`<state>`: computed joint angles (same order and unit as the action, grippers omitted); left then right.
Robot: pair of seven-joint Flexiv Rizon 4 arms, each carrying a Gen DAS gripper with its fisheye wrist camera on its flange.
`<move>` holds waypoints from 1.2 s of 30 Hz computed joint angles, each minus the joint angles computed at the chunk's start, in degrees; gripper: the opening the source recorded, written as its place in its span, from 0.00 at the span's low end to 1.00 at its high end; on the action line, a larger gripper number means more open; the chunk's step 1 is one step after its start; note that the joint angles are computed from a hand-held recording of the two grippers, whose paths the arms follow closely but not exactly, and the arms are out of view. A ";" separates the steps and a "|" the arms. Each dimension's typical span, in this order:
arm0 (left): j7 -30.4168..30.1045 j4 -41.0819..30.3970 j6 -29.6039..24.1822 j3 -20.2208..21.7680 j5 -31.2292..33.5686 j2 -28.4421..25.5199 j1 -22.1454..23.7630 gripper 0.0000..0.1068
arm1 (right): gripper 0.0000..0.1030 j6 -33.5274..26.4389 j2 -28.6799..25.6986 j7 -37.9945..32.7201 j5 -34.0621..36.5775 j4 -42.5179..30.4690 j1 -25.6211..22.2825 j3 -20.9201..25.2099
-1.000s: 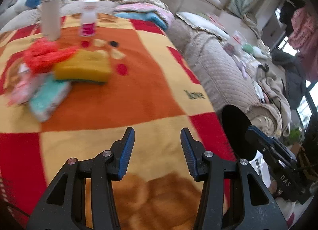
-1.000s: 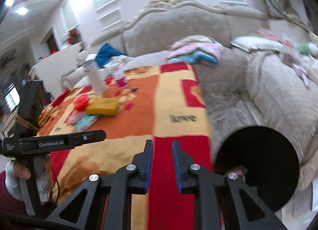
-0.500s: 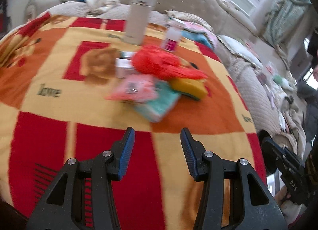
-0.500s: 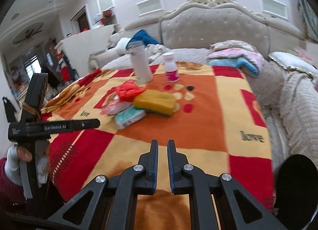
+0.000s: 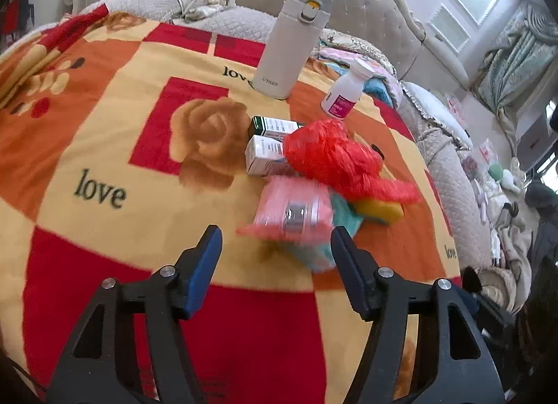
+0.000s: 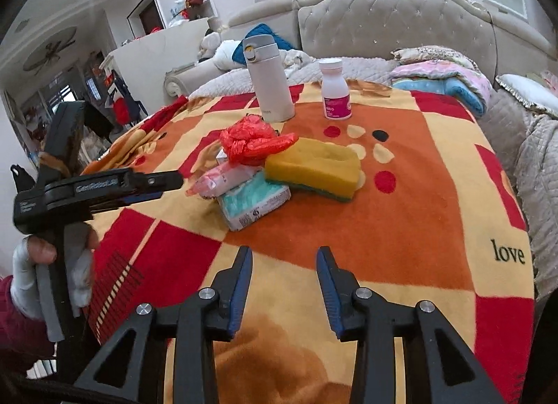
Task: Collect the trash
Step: 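Grasp the pink barcoded packet with the left tool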
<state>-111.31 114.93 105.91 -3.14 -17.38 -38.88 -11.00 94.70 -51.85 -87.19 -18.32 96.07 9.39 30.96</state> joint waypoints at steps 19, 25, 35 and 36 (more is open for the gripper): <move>6.59 -6.70 -7.90 -2.78 1.76 -3.91 3.61 0.51 | 0.40 -8.06 -1.89 -6.06 5.08 -8.56 2.06 1.77; 5.19 -0.57 -5.91 0.68 1.66 0.15 1.55 0.51 | 0.62 -11.58 -3.76 -10.17 7.68 -14.79 3.88 3.49; 2.52 5.50 -3.30 9.68 -0.80 2.30 -5.66 0.51 | 0.62 -21.66 -7.70 -15.66 9.42 -27.01 12.29 -0.16; 2.54 6.06 -2.92 9.88 -0.94 2.48 -5.81 0.51 | 0.62 -22.90 -8.30 -15.92 9.49 -28.55 13.33 -0.95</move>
<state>-108.77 120.99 102.99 6.75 -18.32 -36.40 -16.81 71.80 -60.15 -103.11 -8.83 67.52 22.71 30.01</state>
